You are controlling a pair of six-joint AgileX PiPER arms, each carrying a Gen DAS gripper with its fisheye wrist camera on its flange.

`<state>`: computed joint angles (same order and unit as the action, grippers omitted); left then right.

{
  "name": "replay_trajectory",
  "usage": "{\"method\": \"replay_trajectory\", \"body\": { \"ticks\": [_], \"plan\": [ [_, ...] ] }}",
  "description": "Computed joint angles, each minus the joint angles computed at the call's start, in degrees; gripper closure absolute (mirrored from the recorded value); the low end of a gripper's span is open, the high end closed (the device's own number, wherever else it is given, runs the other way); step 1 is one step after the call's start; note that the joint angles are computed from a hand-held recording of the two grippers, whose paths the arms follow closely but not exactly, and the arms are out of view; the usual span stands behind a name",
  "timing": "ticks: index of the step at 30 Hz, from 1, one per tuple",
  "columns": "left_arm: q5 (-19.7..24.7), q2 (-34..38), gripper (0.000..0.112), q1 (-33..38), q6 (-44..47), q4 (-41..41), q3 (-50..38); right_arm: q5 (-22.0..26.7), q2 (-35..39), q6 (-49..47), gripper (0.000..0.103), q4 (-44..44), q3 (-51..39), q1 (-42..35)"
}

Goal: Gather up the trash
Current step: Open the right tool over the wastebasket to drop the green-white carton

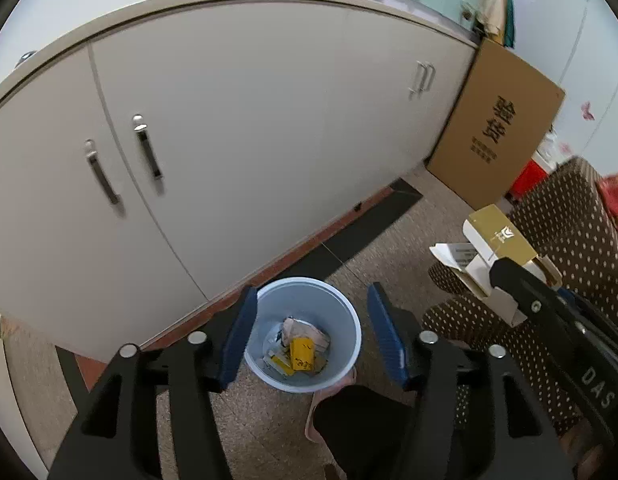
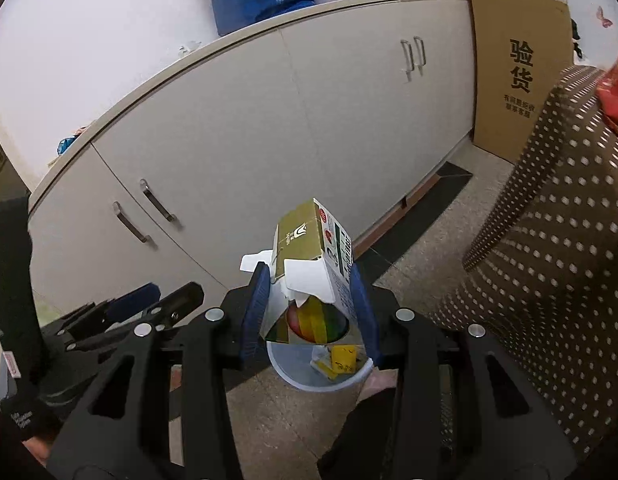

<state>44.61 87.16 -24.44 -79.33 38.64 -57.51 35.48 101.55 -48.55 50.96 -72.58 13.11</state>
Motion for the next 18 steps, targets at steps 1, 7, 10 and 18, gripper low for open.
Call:
{"method": "replay_trajectory", "body": {
  "ticks": [1,7,10,18],
  "plan": [
    [0.45,-0.53,0.052,0.21,-0.8,0.54,0.35,0.22,0.61,-0.73,0.06,1.34,-0.76,0.34],
    [3.84,-2.52,0.048,1.76,-3.08,2.17,1.24,0.08,2.94,-3.44,0.026,6.7,-3.52,2.15],
    [4.16,-3.0,0.048,1.87,-2.95,1.81,1.13,-0.96,2.16,-2.95,0.026,5.49,-2.57,2.79],
    [6.02,-2.59,0.047,-1.7,-3.59,2.36,-1.14,-3.45,-1.71,-0.77,0.026,0.83,1.01,1.45]
  ]
}}
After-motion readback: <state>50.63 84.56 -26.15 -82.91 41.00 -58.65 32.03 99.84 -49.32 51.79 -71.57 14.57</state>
